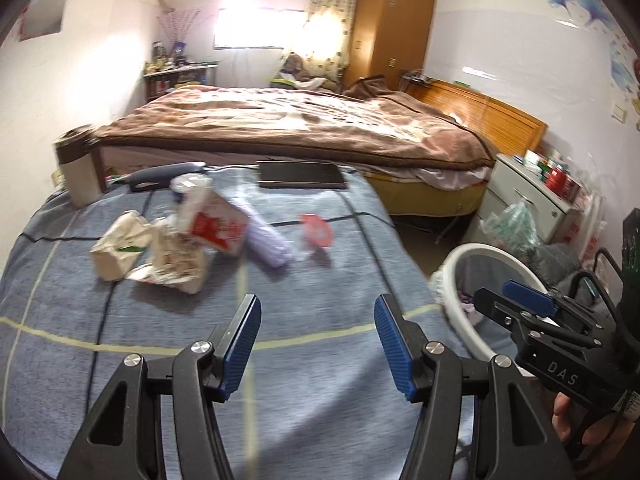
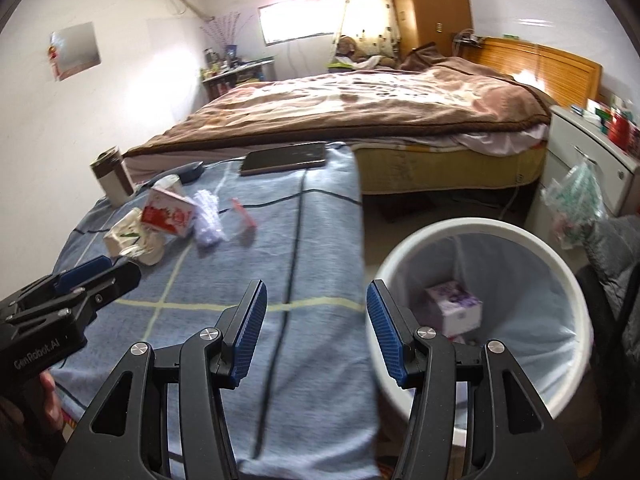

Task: Collect trash
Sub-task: 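Move both tools back over the table toward the remaining trash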

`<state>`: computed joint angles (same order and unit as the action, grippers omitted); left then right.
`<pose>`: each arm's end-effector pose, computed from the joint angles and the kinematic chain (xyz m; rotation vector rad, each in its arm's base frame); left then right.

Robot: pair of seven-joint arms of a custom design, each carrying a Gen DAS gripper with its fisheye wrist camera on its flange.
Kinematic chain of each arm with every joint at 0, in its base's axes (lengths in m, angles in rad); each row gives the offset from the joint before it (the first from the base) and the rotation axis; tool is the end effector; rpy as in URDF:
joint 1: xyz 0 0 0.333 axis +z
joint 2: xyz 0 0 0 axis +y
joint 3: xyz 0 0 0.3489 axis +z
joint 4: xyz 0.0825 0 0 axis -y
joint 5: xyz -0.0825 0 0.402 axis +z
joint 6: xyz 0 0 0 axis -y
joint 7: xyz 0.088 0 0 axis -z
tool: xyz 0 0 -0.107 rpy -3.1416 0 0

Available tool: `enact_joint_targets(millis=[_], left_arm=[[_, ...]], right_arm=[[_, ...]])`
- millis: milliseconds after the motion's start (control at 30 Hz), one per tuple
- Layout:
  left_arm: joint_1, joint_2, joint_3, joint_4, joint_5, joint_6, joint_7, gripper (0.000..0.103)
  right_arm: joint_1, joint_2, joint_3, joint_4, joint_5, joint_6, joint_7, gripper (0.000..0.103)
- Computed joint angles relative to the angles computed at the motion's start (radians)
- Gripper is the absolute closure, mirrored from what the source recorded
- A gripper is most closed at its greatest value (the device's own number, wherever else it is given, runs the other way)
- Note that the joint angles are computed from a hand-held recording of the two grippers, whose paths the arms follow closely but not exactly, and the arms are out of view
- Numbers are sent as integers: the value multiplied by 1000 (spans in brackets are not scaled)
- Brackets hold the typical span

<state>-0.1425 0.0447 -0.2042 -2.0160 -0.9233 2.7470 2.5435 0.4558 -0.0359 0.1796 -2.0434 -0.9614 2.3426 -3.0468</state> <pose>0.5944 -0.1788 0.5207 -1.2610 2.3065 -1.1827 0.4818 0.3411 0.5229 -1.3093 2.0739 -0.8219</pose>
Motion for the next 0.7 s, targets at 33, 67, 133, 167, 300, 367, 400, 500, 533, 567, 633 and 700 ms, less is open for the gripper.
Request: enact_joint_targets(millis=[33, 67, 133, 167, 300, 367, 400, 500, 533, 567, 633, 700], left_arm=[[5, 6, 6, 5, 6, 2, -11, 42], [10, 11, 11, 10, 14, 8, -24, 42], [22, 23, 18, 20, 26, 18, -43, 42], [29, 28, 20, 23, 34, 23, -56, 42], [58, 52, 26, 48, 54, 31, -89, 42], [70, 67, 28, 62, 71, 38, -108, 41], [77, 75, 28, 72, 76, 36, -115, 41], [98, 99, 28, 98, 94, 42, -142, 41], [105, 110, 29, 109, 106, 44, -152, 41], [109, 120, 29, 120, 119, 46, -167, 41], [121, 143, 27, 146, 142, 39, -189, 40], [131, 163, 27, 167, 168, 45, -214, 39]], right_arm=[[1, 10, 1, 10, -3, 5, -5, 49], [2, 23, 0, 22, -4, 12, -13, 49], [6, 52, -5, 52, 7, 21, -39, 49], [9, 60, -8, 60, 10, 24, -46, 49], [19, 105, -25, 105, 30, 48, -75, 49], [24, 131, -34, 130, 40, 63, -93, 49], [28, 143, -38, 145, 49, 60, -107, 49], [40, 180, -52, 192, 64, 46, -139, 49], [44, 192, -57, 206, 69, 44, -142, 49], [44, 204, -64, 220, 78, 55, -146, 49], [47, 222, -74, 237, 95, 67, -150, 49], [48, 248, -83, 266, 125, 65, -167, 49]])
